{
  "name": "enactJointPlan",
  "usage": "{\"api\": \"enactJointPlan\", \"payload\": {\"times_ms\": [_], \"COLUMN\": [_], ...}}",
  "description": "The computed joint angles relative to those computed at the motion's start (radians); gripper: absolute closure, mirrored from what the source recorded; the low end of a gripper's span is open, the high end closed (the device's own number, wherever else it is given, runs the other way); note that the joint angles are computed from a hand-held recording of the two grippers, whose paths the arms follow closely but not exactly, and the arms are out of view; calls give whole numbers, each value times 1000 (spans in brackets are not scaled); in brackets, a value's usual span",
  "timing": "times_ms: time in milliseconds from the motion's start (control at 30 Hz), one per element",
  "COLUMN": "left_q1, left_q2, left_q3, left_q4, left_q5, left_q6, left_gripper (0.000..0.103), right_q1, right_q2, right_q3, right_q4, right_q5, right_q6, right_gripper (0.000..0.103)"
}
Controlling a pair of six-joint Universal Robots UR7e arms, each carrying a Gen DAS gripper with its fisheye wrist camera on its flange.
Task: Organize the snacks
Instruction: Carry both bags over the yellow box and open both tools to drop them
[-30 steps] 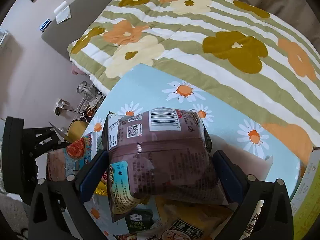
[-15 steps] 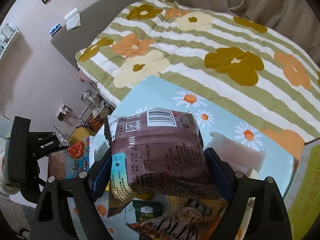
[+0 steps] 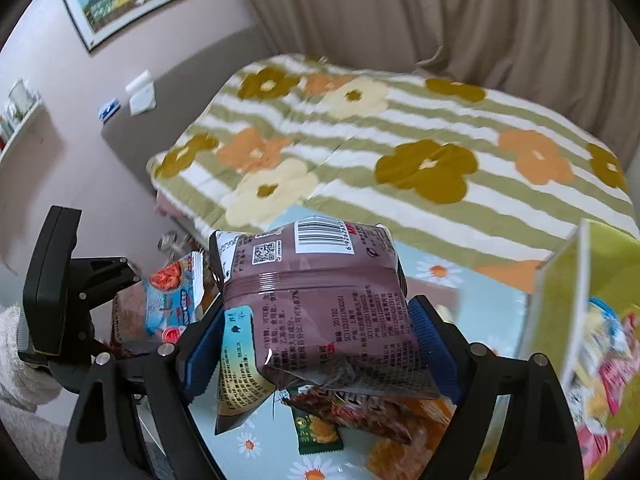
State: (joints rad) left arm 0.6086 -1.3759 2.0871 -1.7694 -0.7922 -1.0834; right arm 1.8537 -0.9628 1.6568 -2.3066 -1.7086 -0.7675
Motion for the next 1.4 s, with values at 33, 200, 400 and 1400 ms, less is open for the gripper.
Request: {"api": "enactJointPlan", "payload": {"times_ms": [33, 200, 400, 1400], "left_q1": [-1, -7, -7, 95], "left_q2": [14, 118, 289, 873], "left_q3": [-18, -137, -305, -893], "left_q4": [-1, -34, -118, -273], "left_q5": [9, 60, 95, -15], "left_q6": [9, 90, 173, 173], "left_gripper": [42, 43, 43, 2], "right_q1": [-4, -33, -98, -310], "right_q2": [-13, -80, -134, -75], "right_q3": [-2, -23, -97, -427], "right_q4": [-1, -2, 53, 274], "right_q5": [4, 27, 43, 43], "right_q6": [6, 11, 10, -25], "right_gripper": [19, 19, 19, 19]}}
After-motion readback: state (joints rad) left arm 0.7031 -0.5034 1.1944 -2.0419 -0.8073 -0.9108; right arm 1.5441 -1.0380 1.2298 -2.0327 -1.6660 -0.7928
